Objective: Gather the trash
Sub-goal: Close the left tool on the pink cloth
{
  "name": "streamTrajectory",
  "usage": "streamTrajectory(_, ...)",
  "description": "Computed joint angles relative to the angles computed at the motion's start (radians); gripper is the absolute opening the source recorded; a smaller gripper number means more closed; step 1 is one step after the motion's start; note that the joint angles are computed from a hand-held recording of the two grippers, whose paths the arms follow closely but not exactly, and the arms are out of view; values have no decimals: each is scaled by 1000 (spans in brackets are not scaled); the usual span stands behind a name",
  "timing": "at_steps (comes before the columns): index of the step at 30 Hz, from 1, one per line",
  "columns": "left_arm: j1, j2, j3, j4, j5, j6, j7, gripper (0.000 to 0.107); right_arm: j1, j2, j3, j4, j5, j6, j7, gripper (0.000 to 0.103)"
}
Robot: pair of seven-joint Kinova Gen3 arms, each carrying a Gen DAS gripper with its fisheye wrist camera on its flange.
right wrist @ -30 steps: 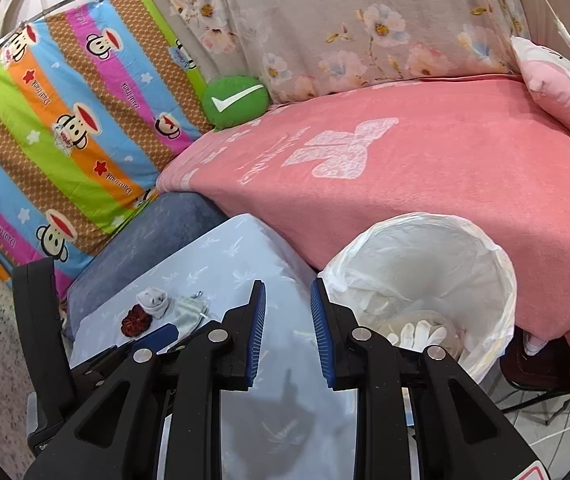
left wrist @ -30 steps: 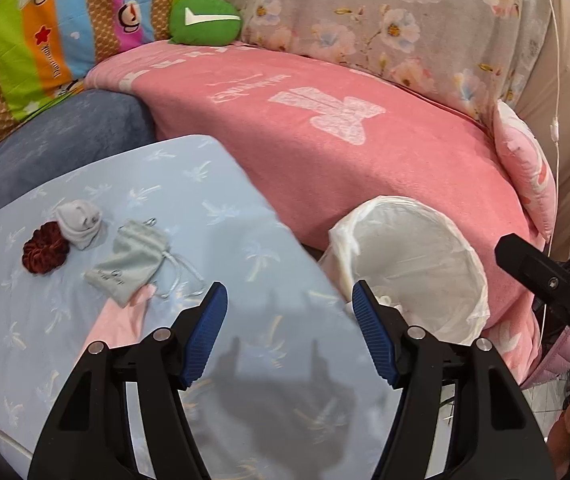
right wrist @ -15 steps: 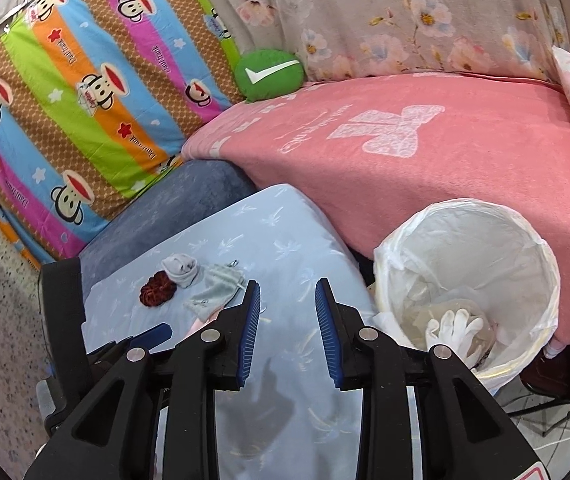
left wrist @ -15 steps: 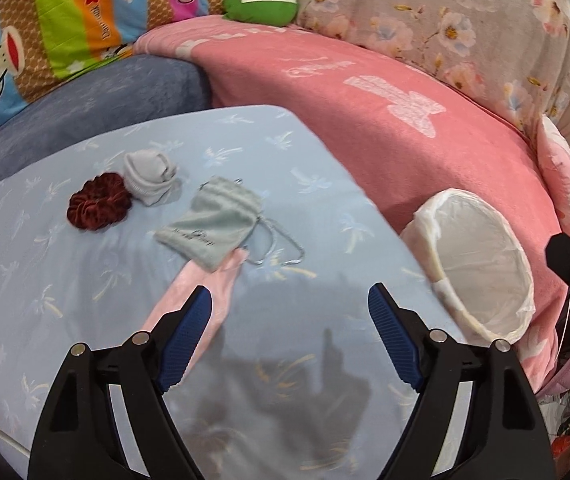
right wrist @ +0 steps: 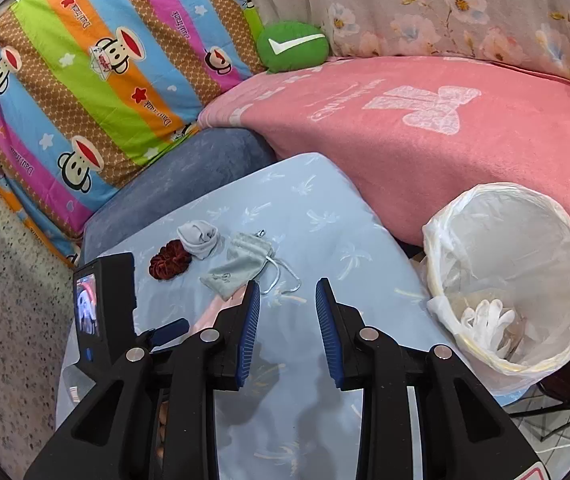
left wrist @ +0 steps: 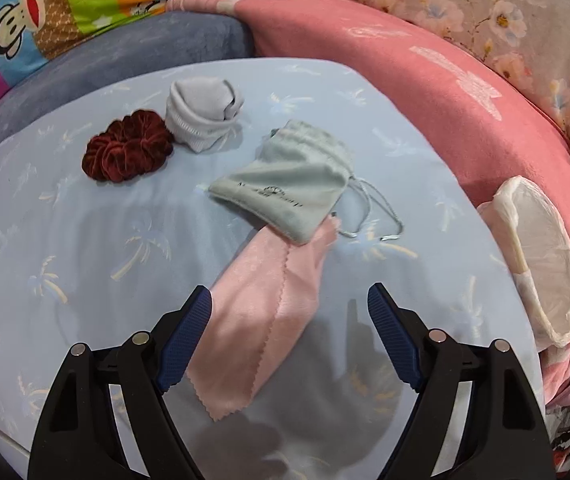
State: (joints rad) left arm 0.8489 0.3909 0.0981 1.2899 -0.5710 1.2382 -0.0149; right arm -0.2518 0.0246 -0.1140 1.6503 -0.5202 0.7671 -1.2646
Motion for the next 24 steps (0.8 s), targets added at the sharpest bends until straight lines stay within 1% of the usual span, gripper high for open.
streamTrajectory(4,-18,-16,3,37,16,-42,8,63,-15,20,-12,-5,24,-7,-22,30)
streamTrajectory(6,-4,-8,0,32,-4,-25,17,57,-21,29,-17,-7,32,-9,-31,30)
streamTrajectory(7,3,-2,0,25,-13,-10,17,51,-24,32,-20,-8,37,-11,-36,30)
streamTrajectory(8,7,1,0,24,-20,-7,17,40,-27,36,-23,-9,42,-13,-41,30)
streamTrajectory(9,9,0,0,28,-23,-7,18,33,-29,41,-25,-10,46,-13,-42,30)
streamTrajectory(10,5,-7,2,38,-19,-19,17,18,-33,45,-28,-12,51,-14,-48,30)
streamTrajectory(11,-3,-15,4,48,-12,-34,13,9,-35,47,-31,-12,53,-14,-50,30)
streamTrajectory(14,-11,-47,6,86,-6,-66,43,4,-49,58,-40,-17,72,-19,-66,30)
streamTrajectory(18,5,-93,16,127,-52,-61,116,4,-70,85,-53,-37,95,-15,-91,30)
streamTrajectory(24,-3,-155,50,168,-110,-6,194,4,-109,165,-76,-100,124,-2,-145,30)
